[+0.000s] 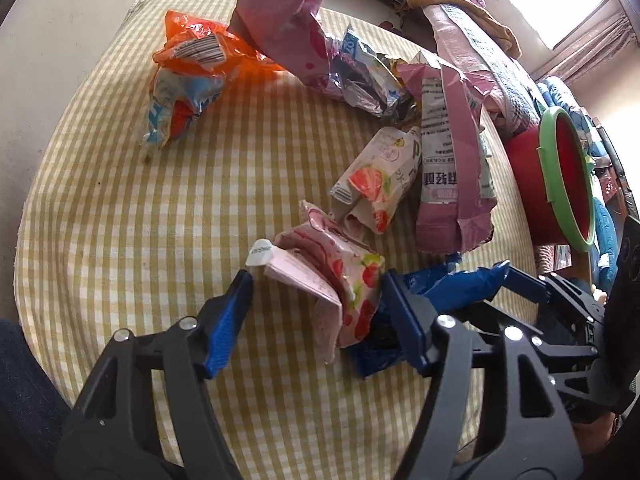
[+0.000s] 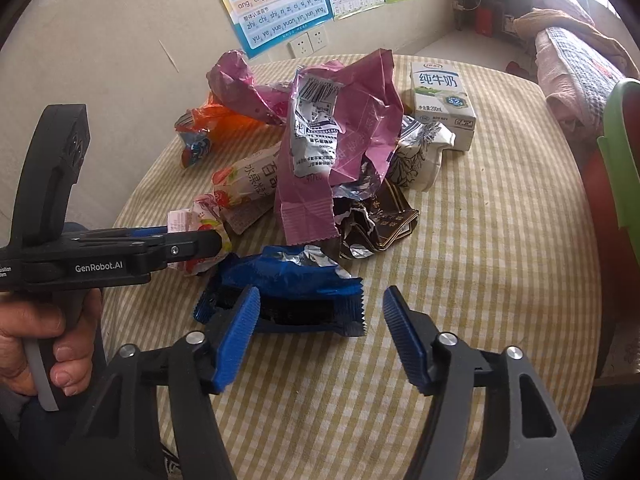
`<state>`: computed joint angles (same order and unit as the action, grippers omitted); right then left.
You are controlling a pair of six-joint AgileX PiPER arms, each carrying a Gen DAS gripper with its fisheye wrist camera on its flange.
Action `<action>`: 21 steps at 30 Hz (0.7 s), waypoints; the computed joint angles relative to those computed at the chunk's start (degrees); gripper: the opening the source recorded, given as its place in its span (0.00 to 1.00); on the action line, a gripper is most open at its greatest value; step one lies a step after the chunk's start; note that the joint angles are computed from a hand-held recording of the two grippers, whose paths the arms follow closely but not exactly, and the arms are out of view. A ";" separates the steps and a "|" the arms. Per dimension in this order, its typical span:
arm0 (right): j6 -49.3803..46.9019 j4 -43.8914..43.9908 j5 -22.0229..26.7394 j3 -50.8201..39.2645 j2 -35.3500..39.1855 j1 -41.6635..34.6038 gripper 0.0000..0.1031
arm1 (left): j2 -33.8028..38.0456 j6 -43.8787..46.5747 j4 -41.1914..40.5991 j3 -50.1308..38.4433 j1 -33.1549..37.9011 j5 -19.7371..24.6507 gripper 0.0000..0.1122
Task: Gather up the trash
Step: 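Close the left gripper on the pink strawberry wrapper while the right grasps the blue wrapper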
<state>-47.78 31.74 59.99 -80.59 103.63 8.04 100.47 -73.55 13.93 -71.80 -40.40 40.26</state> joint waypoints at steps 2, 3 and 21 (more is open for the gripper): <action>0.12 -0.09 0.23 -0.17 0.32 0.17 0.41 | -0.05 0.01 -0.05 0.16 0.04 -0.58 0.39; -0.29 0.27 0.63 -0.24 0.44 0.12 0.38 | -0.14 0.18 -0.12 0.28 -0.02 -0.71 0.36; -2.72 4.34 7.85 -2.24 -2.21 -4.41 0.20 | -2.77 -5.58 7.01 -2.87 -4.72 9.41 0.26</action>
